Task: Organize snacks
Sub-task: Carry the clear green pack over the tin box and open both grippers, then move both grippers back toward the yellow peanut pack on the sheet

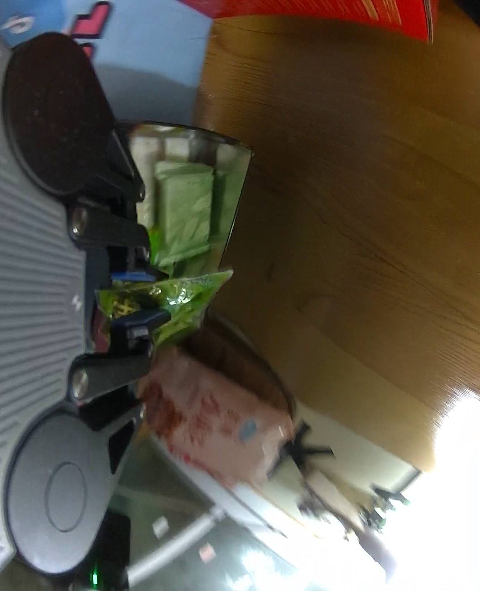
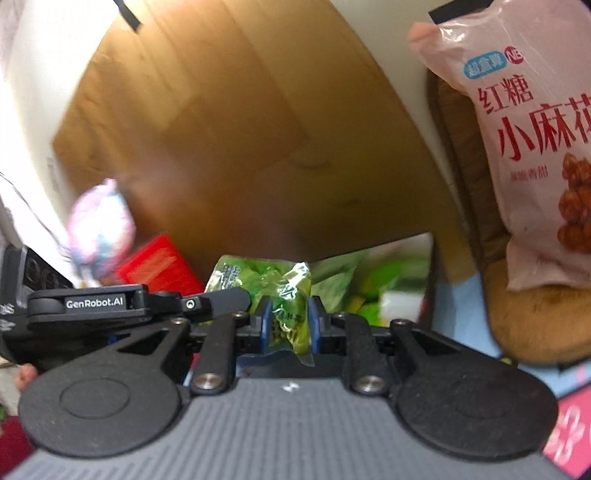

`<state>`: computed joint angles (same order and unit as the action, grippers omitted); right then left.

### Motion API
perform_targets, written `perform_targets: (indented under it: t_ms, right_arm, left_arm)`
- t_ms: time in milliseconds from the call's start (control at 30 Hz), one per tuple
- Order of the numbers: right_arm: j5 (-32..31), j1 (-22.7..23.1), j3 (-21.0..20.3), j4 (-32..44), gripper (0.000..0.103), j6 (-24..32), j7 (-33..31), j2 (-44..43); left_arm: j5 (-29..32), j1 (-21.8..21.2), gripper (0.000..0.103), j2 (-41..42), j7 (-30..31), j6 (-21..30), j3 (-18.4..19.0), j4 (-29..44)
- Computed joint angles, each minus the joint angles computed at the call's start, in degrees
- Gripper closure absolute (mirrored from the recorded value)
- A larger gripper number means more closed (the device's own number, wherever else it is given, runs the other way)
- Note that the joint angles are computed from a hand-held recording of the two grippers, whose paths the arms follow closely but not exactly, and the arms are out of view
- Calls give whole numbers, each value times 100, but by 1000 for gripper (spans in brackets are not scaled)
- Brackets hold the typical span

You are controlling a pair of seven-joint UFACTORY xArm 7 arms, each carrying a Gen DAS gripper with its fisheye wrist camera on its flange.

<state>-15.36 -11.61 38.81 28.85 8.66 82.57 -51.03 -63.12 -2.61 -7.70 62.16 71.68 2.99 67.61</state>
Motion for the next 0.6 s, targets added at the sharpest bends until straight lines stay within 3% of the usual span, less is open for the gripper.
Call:
perform_targets:
  t_ms: [33,167,267,400,600]
  right_arm:
    - [-80,-146,80,20,78,4,-35,42]
    - [-361,-514,392,230,67,407,-57,49]
    - [-371,-338,288,32,59,338,76,-320]
    - [-242,217,217,-43,57,819,164,-705]
    - [-1,1064,568,83,53,1538,661,-973]
  left_arm:
    - [63,-56,76,-30,54,-374,-114,-91]
    - [21,-307,71,-401,448,-1680,-276,-686]
    - [-43,-383,71,-761,751,-1811,-64,-1046]
    - [162,-430,67,-1517,1240,-2093,183,-1697]
    - [1099,-361,67,-2842,1607,-2438,552,-2835]
